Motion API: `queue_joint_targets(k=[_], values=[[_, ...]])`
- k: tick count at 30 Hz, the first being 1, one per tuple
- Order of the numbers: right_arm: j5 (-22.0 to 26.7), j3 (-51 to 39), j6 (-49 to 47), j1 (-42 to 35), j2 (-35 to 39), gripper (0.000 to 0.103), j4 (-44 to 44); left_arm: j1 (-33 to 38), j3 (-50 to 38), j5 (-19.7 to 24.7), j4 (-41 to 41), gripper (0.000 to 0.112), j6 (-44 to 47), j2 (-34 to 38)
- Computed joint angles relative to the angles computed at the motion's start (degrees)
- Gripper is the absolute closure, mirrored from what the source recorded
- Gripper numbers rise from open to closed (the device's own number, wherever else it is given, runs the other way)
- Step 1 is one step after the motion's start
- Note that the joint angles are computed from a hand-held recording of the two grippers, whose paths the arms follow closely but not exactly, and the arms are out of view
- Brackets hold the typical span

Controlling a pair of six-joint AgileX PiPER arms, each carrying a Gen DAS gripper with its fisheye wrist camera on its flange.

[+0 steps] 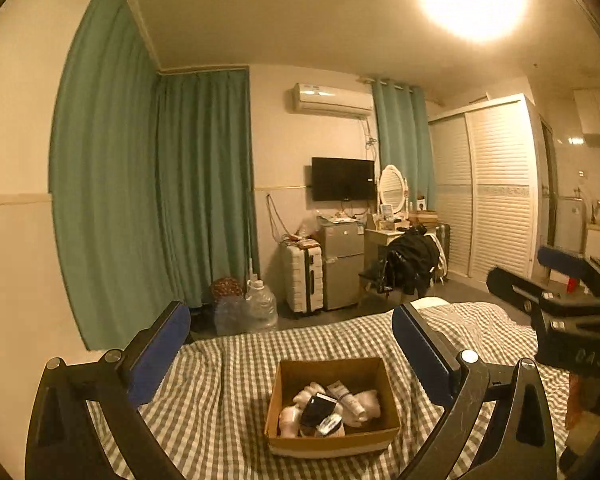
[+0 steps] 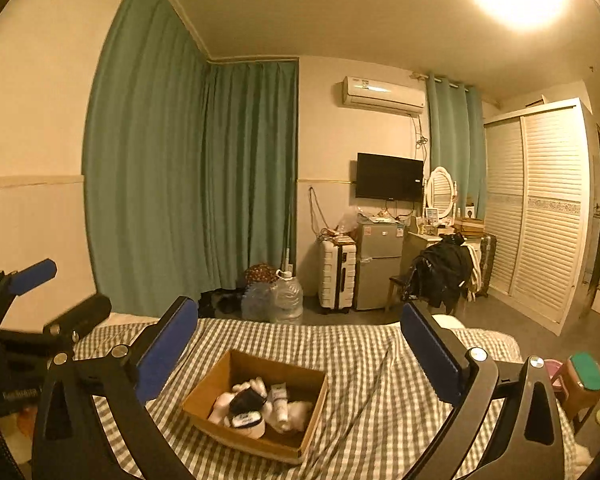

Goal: Organize objects

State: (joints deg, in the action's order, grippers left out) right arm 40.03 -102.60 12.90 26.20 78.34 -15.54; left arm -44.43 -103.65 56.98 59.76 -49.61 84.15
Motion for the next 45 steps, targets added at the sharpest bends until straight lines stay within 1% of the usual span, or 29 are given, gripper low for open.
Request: queue_joint_targets(k=[2,5,7,10,11,13,14,16,17,20,22,24,27,34,45], values=[[-2.7,5.7,2.2,0.5,-2.8,0.001,-1.7,-1.5,4.8,0.7,2.7,0.009,-3.9,-2.1],[-6.6,14.7,9.9,1.9,-6.4,0.001,-8.6,-3.3,11.1,2.8,7.1,0.009,-10.6,-4.3],[-9.3,20.6,15.8,2.7,-8.5,0.001,-14.1,-4.4,14.8,4.9,10.3,0.009,-16.0,-4.9],[-12.6,28.8,27.0,4.5,-10.1,0.001,-25.6,-5.3,21.2,6.5,13.0,0.009,-22.2,-6.4],[-13.9,31.0,29.5,4.4,-10.6,0.001,-28.1,-5.6,24.6,7.2,15.0,0.009,-26.2,-7.0],[-16.3,36.6,38.9,4.6,-11.2,0.001,-36.6,-5.8,29.2,7.4,16.8,0.009,-30.9,-7.7],[-16.9,38.4,42.3,4.7,-11.3,0.001,-39.4,-5.3,31.8,6.5,17.8,0.009,-33.4,-7.9],[-19.0,41.4,47.7,4.2,-10.9,0.001,-43.2,-4.1,34.5,5.2,17.9,0.009,-34.7,-7.5],[-19.3,41.9,48.4,4.0,-10.4,0.001,-43.7,-3.6,35.3,5.0,17.5,0.009,-35.0,-6.9],[-18.0,43.0,51.4,4.7,-9.3,0.001,-47.3,-2.3,36.8,3.0,15.9,0.009,-35.9,-6.5],[-17.7,43.7,53.4,5.1,-9.4,0.001,-49.3,-2.2,37.6,2.6,16.0,0.009,-37.2,-6.8],[-18.1,44.1,53.5,4.9,-9.1,0.001,-49.3,-2.2,37.6,2.4,15.8,0.009,-37.1,-7.0],[-17.4,44.3,54.0,5.5,-9.0,0.001,-49.9,-3.0,37.6,3.0,16.0,0.009,-37.2,-7.1],[-15.7,43.5,53.8,6.7,-8.4,0.001,-49.9,-1.9,35.7,1.9,14.4,0.009,-34.7,-6.3],[-15.4,43.3,53.2,6.9,-8.4,0.001,-48.9,-2.7,35.1,2.3,14.4,0.009,-33.6,-5.6]])
